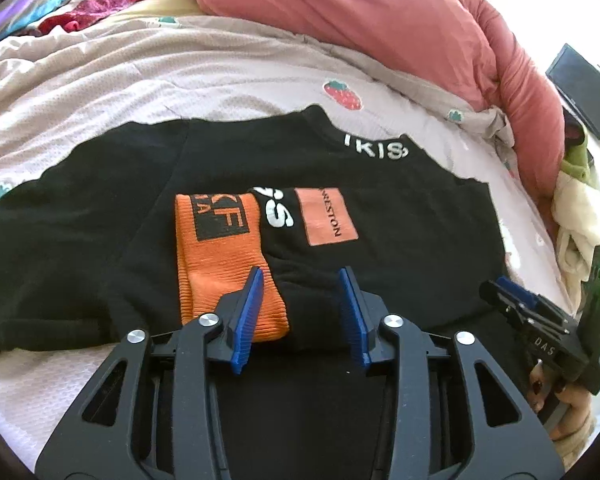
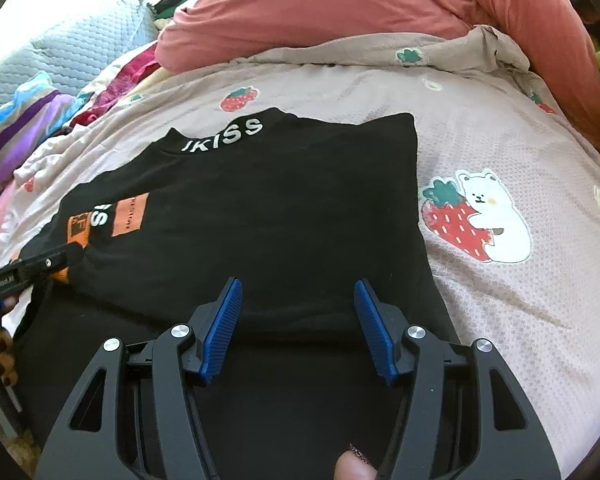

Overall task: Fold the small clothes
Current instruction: 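Straighten the cuff on the shirt body and open the left gripper, then move the left gripper to the other sleeve's orange cuff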

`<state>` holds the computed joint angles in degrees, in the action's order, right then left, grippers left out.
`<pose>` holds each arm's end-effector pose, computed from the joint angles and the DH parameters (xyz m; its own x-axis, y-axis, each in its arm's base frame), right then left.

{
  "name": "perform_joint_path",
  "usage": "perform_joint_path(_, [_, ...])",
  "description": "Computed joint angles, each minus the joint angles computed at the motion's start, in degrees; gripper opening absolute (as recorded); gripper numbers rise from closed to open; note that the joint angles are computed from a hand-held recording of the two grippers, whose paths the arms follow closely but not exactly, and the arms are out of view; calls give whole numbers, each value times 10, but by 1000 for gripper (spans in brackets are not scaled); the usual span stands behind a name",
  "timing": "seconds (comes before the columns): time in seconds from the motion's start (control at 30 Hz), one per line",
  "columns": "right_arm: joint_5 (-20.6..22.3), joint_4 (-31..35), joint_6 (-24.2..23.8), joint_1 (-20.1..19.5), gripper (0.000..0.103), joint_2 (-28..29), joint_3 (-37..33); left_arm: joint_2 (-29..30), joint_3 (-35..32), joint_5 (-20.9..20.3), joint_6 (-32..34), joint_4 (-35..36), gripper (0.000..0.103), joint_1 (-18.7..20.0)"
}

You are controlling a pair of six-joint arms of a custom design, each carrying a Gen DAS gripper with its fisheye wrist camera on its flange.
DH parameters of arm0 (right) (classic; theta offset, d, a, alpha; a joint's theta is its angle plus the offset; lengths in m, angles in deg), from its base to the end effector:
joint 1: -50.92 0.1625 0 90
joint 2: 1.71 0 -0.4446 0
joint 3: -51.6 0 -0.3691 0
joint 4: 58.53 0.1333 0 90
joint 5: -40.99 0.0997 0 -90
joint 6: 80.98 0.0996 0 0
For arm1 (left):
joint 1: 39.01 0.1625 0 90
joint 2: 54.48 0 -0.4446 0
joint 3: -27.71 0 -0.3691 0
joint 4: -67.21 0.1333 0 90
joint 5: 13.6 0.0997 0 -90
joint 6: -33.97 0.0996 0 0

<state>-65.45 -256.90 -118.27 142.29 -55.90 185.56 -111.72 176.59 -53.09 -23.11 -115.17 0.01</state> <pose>0.1161 -0.4563 0.1237 -0.7527 -0.4423 0.4877 -0.5996 0.7665 -0.2303 -0.1245 -0.3714 0.1054 -0.8739 -0.2633 -0.4085 0.0796 0.7516 -0.6548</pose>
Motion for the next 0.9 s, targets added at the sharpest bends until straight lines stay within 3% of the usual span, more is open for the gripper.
perform_joint_path(0.33, [26,13,8,4,74,-23,12,-32,14,38,-50,61,42,-40])
perform_joint_path(0.43, [34,9,9,9,82,-26,16,-50,20,53,-80,98,63,-51])
perform_joint_path(0.5, [45,8,12,11,86,-30,20,-65,23,63,-102,129,65,-58])
perform_joint_path(0.67, [59,4,19,20,95,-35,27,-106,35,83,-157,191,82,-78])
perform_joint_path(0.8, [62,-6,16,30,97,-35,32,-138,32,98,-214,291,85,-93])
perform_joint_path(0.9, [63,-13,13,36,97,-34,36,-158,30,103,-256,354,93,-100])
